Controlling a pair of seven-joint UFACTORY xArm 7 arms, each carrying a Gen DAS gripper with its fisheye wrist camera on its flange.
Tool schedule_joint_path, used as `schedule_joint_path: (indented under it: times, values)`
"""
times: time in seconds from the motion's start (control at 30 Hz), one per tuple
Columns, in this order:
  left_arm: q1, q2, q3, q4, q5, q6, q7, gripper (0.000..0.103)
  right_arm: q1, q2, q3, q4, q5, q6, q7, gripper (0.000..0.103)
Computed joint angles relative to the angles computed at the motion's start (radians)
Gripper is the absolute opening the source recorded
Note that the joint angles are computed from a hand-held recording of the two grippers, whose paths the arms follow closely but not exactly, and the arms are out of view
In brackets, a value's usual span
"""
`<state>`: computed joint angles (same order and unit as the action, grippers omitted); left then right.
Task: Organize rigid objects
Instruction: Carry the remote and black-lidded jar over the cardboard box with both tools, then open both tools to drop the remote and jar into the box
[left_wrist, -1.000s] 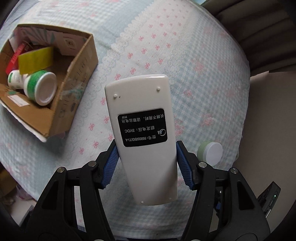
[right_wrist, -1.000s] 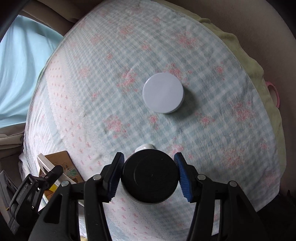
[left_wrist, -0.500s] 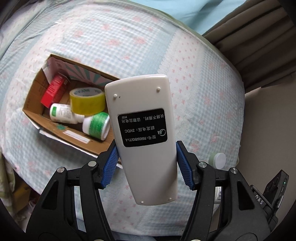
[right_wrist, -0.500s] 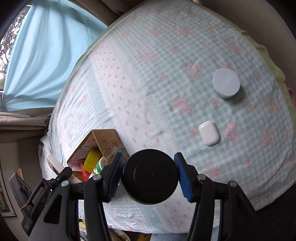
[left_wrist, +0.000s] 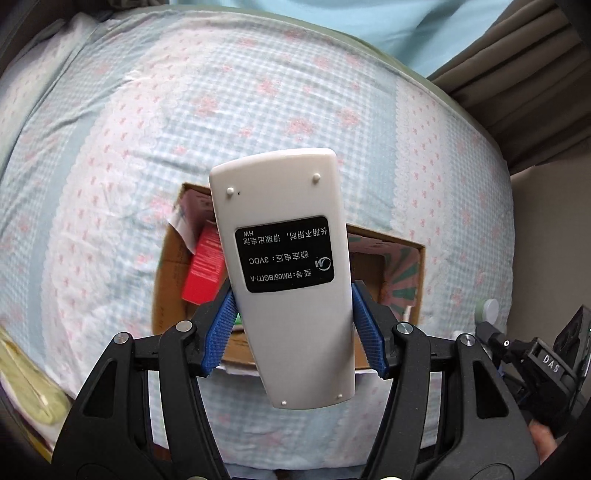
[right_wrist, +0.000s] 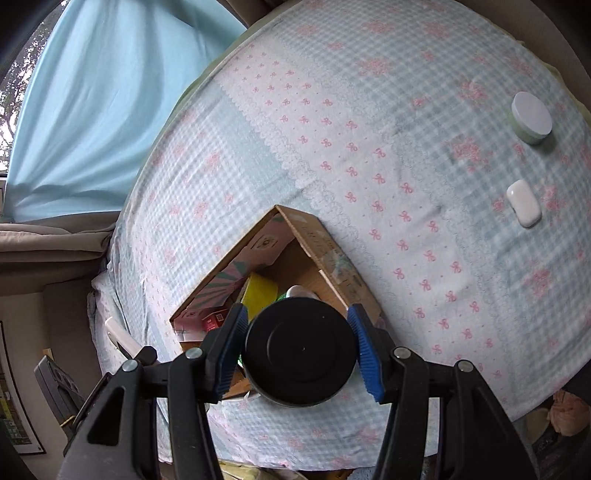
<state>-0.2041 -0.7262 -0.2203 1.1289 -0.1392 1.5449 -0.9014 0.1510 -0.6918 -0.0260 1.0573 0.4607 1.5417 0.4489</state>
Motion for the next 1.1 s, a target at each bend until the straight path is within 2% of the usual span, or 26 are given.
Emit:
schedule_joint_path:
  times: [0.1, 0.2, 0.37, 0.5, 0.67, 0.77, 1.03, 1.1]
  values:
    - [-0.03, -0.01, 0.052, -0.038, 0.034, 0.004, 0.161, 0.057, 0.014, 0.002, 0.056, -0.029, 0.01, -0.048, 0.037, 0.052]
    - [-0.06, -0.013, 0.078, -0.083, 0.056, -0.008, 0.345, 0.057, 0.041, 0.01, 0.094, -0.06, 0.007, -0.104, 0.051, 0.052]
    - [-0.104, -0.028, 0.044, -0.158, 0.116, -0.069, 0.619, 0.057, 0.101, 0.056, 0.145, -0.079, -0.067, -0.187, -0.02, 0.051]
    - [-0.134, -0.033, 0.026, -0.209, 0.119, -0.12, 0.772, 0.057, 0.142, 0.075, 0.179, -0.108, -0.148, -0.266, -0.114, 0.051]
    - [-0.147, -0.045, 0.03, -0.27, 0.101, -0.166, 0.893, 0.057, 0.183, 0.096, 0.207, -0.144, -0.242, -0.389, -0.244, 0.051]
    - [-0.146, -0.057, 0.023, -0.304, 0.106, -0.195, 0.939, 0.057, 0.2, 0.11, 0.2, -0.169, -0.258, -0.452, -0.302, 0.051]
    - [-0.139, -0.037, 0.026, -0.332, 0.08, -0.216, 0.979, 0.058, 0.2, 0.142, 0.192, -0.197, -0.282, -0.505, -0.338, 0.052]
    - [-0.141, -0.041, 0.031, -0.339, 0.061, -0.229, 0.979, 0.062, 0.202, 0.156, 0.187, -0.193, -0.274, -0.504, -0.343, 0.052]
